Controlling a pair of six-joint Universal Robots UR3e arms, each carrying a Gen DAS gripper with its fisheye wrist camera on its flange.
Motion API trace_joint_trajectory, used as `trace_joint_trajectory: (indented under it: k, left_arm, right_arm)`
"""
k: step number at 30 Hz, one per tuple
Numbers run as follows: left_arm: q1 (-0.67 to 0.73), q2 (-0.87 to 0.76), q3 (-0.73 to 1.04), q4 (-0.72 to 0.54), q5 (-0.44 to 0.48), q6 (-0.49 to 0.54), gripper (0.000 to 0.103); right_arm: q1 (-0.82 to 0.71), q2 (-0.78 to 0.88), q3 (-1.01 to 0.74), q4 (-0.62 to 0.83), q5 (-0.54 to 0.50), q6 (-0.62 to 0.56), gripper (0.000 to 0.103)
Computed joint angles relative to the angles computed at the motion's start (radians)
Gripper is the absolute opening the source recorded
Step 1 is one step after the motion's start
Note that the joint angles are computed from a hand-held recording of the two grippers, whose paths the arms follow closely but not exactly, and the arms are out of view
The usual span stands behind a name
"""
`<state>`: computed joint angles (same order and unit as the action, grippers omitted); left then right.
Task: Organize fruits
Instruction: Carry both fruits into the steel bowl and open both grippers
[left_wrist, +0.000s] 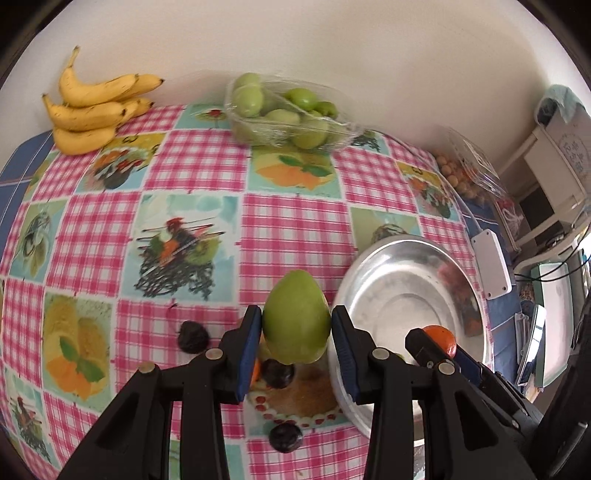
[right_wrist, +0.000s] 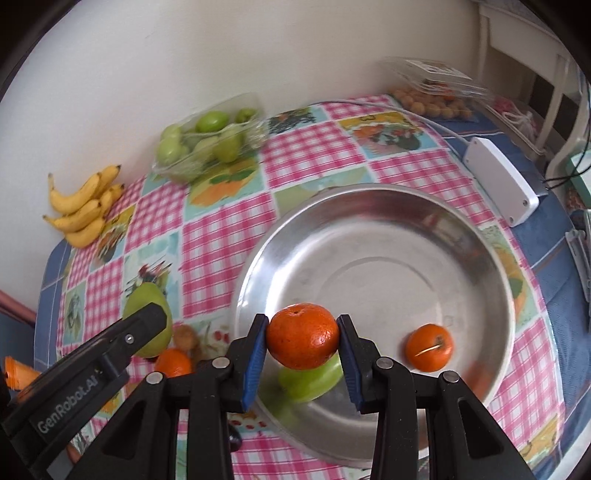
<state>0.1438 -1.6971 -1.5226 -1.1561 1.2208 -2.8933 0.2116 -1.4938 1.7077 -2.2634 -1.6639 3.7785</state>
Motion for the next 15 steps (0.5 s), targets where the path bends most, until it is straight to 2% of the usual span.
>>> trace_joint_trajectory:
  k: [9, 15]
  left_arm:
    - [-0.162, -0.084, 0.004, 0.096, 0.057, -0.057, 0.041]
    - [-0.179, -0.113, 0.009, 0.084, 0.044, -0.041, 0.041]
  right_arm:
    - [-0.124, -0.099, 0.148, -0.012, 0.002, -0.001, 0.04]
    - [-0.164, -0.12, 0.21, -0.036, -0.005, 0.01, 0.04]
